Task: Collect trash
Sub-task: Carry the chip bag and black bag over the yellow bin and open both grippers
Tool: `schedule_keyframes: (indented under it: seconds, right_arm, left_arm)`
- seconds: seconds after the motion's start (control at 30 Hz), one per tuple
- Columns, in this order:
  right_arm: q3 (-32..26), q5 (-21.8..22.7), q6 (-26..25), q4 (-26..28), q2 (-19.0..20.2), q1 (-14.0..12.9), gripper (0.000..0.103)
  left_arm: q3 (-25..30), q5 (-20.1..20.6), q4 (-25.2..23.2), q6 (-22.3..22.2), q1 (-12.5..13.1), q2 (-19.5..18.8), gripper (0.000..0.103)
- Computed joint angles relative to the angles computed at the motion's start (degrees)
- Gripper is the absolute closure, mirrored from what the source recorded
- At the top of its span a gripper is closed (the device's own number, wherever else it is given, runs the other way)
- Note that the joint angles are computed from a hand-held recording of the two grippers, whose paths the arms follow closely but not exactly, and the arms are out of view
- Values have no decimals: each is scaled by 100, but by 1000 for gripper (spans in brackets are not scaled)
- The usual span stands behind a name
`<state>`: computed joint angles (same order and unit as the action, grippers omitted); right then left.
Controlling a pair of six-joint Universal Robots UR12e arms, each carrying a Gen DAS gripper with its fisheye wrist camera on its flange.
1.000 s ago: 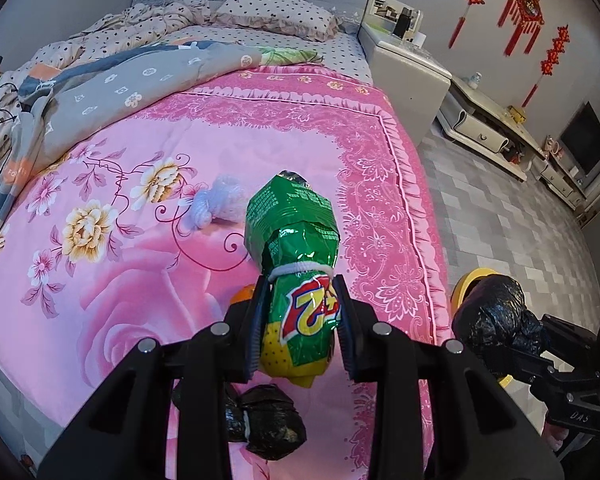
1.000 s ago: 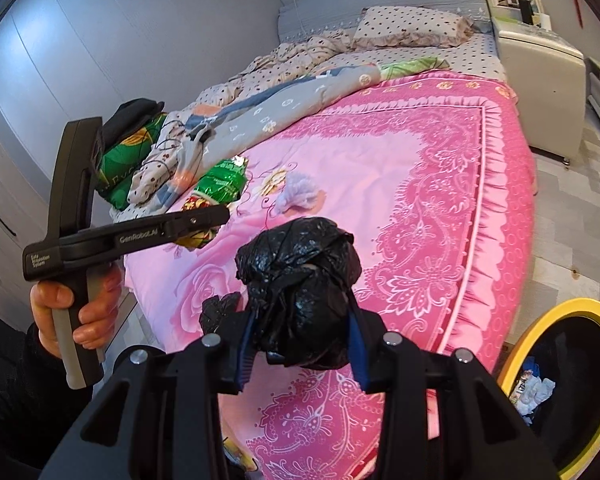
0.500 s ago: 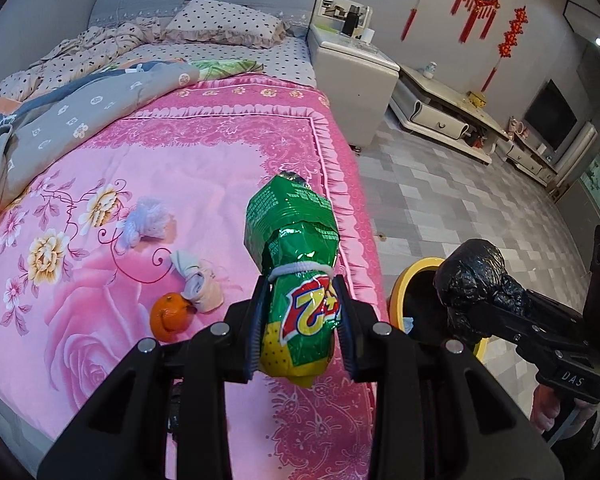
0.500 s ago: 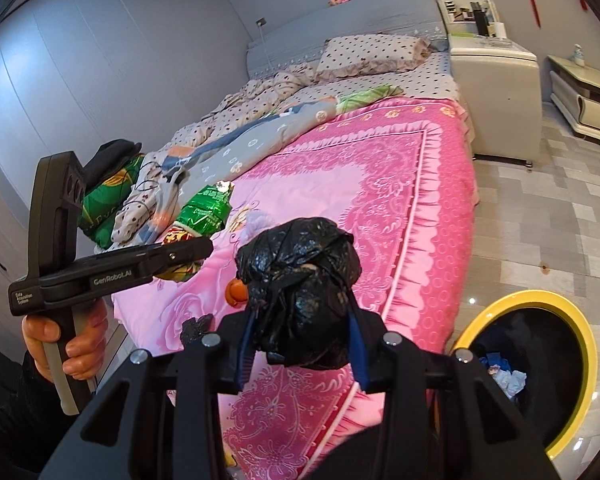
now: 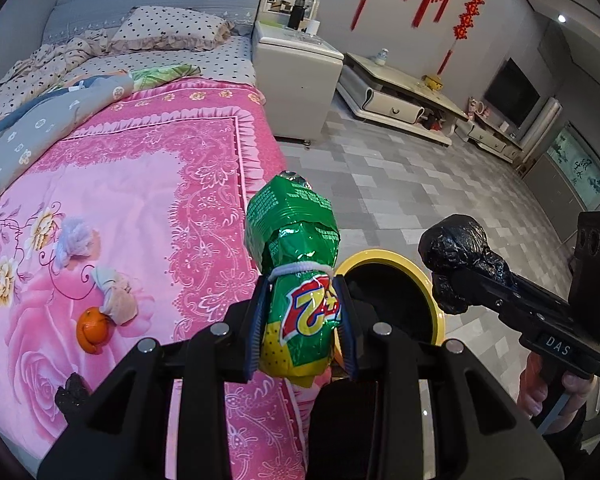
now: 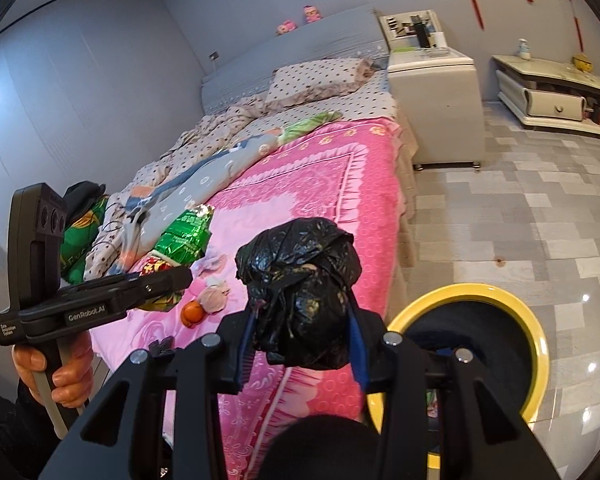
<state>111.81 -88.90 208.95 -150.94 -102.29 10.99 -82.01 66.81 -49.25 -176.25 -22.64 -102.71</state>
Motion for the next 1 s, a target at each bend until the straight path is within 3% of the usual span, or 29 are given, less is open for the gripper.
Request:
schedule_keyframes:
  seconds: [0.43,1.0]
  right_arm:
    - [502,-173,430,112,-436,-431,67]
    - [1082,-6,945,275,-732,-1063,67]
  left_arm:
    - [311,-241,-378,93,-452,-387,73]
    - [471,-124,-592,234,-835,-855,72]
